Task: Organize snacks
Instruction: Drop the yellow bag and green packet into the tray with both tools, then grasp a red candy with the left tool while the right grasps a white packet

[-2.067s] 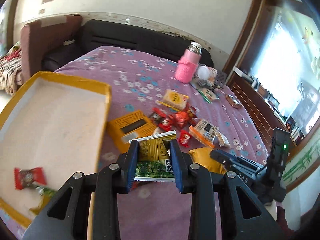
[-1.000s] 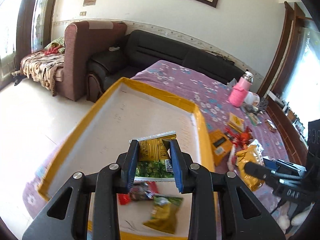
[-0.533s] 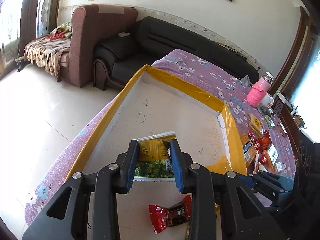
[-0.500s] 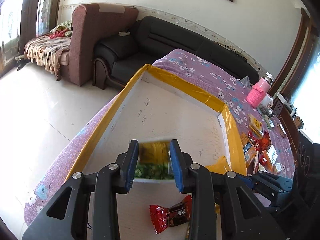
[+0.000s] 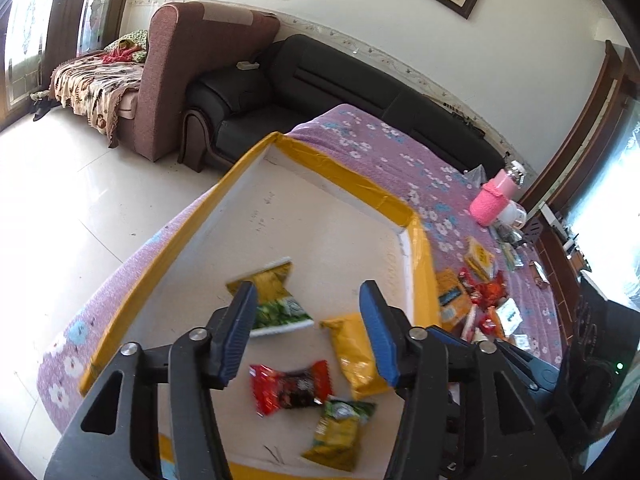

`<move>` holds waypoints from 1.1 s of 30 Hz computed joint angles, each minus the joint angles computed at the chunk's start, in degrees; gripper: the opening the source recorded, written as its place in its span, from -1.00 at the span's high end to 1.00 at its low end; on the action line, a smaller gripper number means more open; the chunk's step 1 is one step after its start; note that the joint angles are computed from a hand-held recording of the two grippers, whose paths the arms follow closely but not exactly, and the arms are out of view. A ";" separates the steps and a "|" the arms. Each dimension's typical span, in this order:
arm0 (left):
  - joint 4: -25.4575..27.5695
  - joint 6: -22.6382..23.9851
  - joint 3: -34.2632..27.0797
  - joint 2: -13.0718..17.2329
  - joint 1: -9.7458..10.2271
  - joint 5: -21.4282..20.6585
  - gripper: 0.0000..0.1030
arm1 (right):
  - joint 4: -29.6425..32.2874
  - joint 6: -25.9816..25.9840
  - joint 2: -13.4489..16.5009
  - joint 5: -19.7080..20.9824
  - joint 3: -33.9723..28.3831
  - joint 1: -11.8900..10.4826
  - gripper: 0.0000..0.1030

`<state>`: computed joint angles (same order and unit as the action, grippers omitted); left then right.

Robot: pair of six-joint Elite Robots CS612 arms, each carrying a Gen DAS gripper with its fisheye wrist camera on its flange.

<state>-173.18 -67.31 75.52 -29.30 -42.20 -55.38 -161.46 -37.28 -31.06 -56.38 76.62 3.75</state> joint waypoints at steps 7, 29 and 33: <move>-4.95 2.41 -1.51 0.75 -1.65 -2.75 -0.27 | -1.99 2.07 -0.91 1.65 1.72 -2.57 -0.18; 12.16 20.29 -24.60 11.02 -2.79 -14.92 -0.26 | 1.67 26.44 6.30 -1.04 -10.33 -16.39 -0.26; 19.28 26.35 -29.81 13.46 -2.47 -15.44 -0.26 | 4.30 24.65 6.57 0.84 -10.59 -16.33 -0.26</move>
